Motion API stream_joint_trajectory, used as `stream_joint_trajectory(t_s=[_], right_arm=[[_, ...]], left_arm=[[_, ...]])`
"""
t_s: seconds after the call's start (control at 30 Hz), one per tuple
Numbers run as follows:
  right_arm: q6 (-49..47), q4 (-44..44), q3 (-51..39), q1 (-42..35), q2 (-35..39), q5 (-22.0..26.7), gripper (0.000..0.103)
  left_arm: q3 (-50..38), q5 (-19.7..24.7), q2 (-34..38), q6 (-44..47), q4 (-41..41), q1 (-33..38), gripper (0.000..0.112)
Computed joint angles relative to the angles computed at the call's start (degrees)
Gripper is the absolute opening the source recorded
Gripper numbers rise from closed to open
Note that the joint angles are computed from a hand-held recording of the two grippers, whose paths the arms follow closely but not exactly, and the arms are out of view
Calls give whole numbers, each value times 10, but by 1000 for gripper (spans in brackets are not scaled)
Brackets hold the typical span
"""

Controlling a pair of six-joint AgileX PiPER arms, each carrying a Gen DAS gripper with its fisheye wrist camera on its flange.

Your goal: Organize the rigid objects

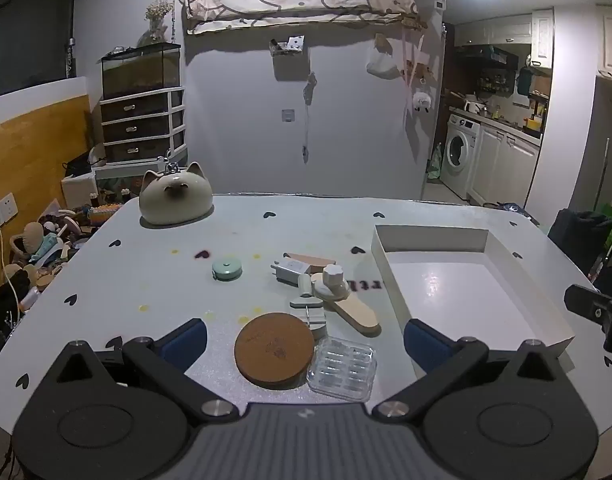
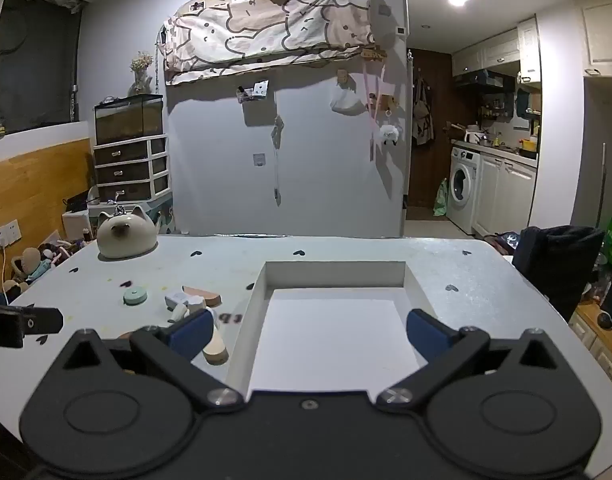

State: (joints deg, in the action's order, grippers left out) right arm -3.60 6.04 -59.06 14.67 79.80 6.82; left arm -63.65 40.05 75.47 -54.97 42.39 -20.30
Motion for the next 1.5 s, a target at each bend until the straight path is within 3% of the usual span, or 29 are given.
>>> stream_joint_trajectory(t_s=[0.27,0.5,0.87,1.03,1.13,1.5], right_arm=[[14,-14,-3,0,2,1,103],[-51,47,-5,-4,3,3,103],[28,-28,-11,3,8,5,103],[-12,12,-6,-3,8,0,103],[45,-42,-6,2,4,3,103],[23,-22,-7,0,4,4,103]], left_arm=[[3,-4,0,-10,11,-2,103],[16,-23,7,-27,23,4,103],[11,-19,3,-15,12,6,103],[7,-18,5,-12,10,7,103],[7,-18,6,-13,11,7,103],[4,-14,13,-34,25,-4,103]])
